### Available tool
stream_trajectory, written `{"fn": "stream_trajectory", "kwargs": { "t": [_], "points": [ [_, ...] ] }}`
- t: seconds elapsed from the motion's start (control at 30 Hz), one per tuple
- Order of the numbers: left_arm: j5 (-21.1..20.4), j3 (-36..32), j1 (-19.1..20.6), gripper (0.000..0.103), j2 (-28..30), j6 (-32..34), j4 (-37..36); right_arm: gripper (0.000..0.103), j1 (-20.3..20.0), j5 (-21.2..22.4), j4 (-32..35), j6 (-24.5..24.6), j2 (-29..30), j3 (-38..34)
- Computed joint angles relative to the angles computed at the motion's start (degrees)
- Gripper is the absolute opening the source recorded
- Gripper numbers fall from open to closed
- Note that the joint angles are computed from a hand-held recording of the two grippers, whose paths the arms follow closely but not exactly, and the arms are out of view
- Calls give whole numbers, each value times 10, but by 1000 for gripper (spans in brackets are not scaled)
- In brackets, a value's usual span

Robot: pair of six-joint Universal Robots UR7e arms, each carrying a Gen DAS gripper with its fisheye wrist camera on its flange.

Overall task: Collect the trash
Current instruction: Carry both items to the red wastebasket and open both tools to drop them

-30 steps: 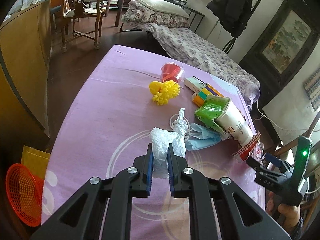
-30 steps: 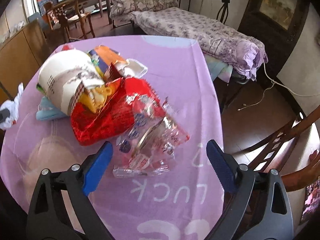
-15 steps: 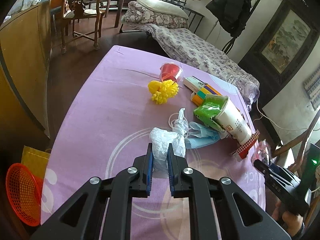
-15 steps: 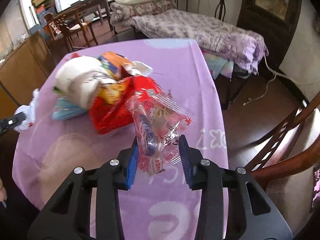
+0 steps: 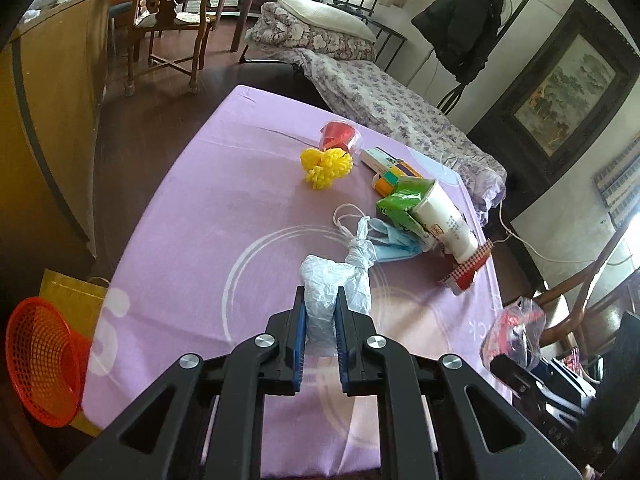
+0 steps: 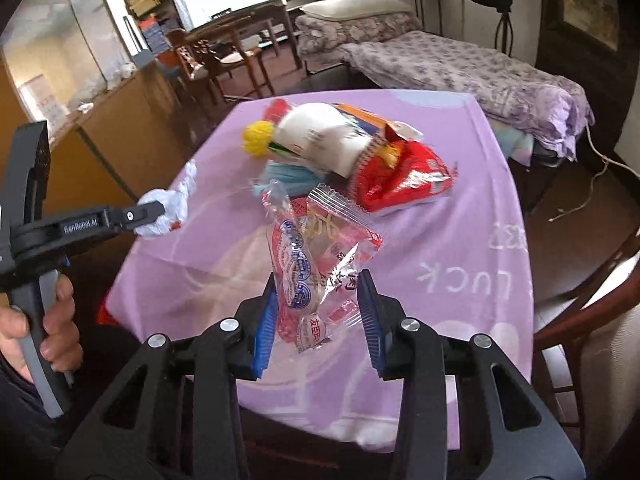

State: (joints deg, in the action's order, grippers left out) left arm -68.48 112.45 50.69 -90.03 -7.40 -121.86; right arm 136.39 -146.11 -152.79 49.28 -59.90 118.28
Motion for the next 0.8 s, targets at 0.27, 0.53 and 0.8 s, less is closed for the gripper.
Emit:
{"fn": "stream_trajectory", "kwargs": {
  "t": [0.27,0.53,0.8],
  "points": [
    [13,-10,7,14,-46,0,30,39,9,25,-27,-79,46,-59],
    [71,-48,57,14,-101,-6,61,39,5,113,-63,-225,140,-183],
    [173,-95,174,14,-105,-24,81,39,-9,250,80,-313,308,-425]
  ]
}}
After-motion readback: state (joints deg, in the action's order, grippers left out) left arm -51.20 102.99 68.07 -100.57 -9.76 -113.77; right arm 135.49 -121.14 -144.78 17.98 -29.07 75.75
